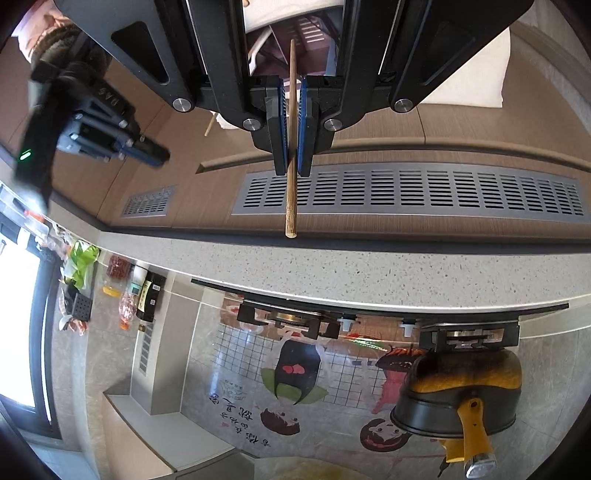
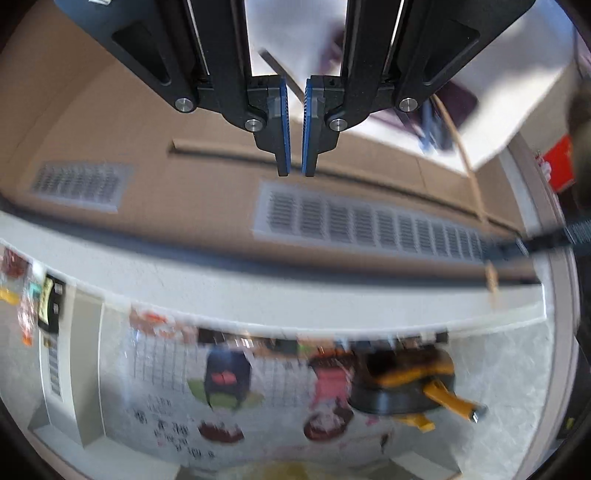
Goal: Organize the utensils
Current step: 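Carry the chopstick and black-handled spoon up over the maroon caddy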
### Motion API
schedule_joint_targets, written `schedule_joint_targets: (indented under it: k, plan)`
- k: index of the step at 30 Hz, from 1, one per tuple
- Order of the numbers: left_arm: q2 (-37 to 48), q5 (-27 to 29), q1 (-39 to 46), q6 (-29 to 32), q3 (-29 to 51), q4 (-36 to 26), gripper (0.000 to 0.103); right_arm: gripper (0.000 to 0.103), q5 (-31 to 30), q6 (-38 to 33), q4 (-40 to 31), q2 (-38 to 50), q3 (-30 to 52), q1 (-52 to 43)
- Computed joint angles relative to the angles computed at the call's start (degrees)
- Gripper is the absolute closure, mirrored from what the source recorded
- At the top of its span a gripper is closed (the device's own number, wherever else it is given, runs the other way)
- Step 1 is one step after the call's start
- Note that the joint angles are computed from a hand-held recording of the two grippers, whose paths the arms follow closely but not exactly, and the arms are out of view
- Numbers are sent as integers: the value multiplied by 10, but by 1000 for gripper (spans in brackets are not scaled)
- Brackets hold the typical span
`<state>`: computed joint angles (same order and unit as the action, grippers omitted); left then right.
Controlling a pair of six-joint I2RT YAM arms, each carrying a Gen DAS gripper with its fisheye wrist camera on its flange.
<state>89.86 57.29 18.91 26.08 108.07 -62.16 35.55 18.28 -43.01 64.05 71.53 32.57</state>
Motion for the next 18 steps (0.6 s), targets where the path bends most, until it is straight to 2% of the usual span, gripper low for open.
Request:
schedule_joint_targets:
  k: [2,4,5,6,9,12,16,18]
  plan:
    - [-1,12,10,9,8,-16,98,96,-123,-26,2,-22,-52,-72]
    - [1,23,19,16,22,-35,98,91,-203,-70,23,-22,-100,-128]
    - [-2,26,24,16,22,-36,98,83,-224,-93,37,-17,-119,-146]
    - [-5,28,29,16,22,-37,98,80,-230,-115,63,-9,-145,-160]
    - [0,38,45,30,41,-71,98,79,-300,-171,131,39,-182,-218]
    - [2,43,60,49,54,-105,98,79,-370,-192,169,110,-176,-268]
    - [-4,53,89,85,51,-141,98,79,-375,-206,174,197,-144,-282]
    - [-2,57,103,107,55,-163,98,79,-357,-205,178,197,-146,-272]
